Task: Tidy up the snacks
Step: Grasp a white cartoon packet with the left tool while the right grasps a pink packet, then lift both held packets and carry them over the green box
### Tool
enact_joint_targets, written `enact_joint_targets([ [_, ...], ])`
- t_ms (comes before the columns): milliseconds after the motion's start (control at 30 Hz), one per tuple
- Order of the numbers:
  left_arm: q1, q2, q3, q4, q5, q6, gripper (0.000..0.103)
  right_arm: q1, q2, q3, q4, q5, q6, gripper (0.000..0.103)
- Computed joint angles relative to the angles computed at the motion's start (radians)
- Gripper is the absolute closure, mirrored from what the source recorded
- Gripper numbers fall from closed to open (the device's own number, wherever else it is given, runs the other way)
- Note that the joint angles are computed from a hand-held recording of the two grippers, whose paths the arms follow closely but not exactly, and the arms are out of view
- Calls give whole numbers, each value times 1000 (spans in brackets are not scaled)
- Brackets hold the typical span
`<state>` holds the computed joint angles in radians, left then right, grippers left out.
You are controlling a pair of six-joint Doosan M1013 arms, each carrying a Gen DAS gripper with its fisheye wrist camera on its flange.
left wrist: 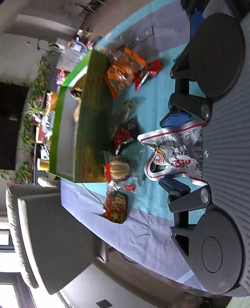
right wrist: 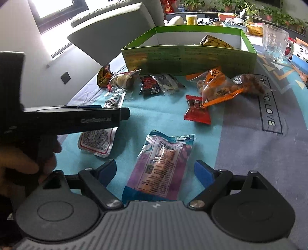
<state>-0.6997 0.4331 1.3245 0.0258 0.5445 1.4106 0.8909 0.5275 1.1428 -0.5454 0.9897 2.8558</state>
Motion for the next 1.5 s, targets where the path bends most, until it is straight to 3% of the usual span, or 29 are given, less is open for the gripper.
enact_joint_targets([
  [67,0,-12,10,-15,-25,13,49,0,-4,7,-15,-4,20,39],
  [200,2,-26,21,-33,-77,31,49,-4,-27,46,-41,-47,111,44],
  [233,3,-29,22,-40,-85,35,49,-2,-28,47,-64,-40,126,50],
  [733,2,-13,-35,-79,-135,106,48,-3,-54,61,-288,-26,230,50],
  [1233,-8,73,-205,-64,-174,139,48,-48,-66,58,-428,-31,270,50],
  [1500,-10,131,-304,-70,-152,162,48,-71,-62,44,-458,-37,274,50],
])
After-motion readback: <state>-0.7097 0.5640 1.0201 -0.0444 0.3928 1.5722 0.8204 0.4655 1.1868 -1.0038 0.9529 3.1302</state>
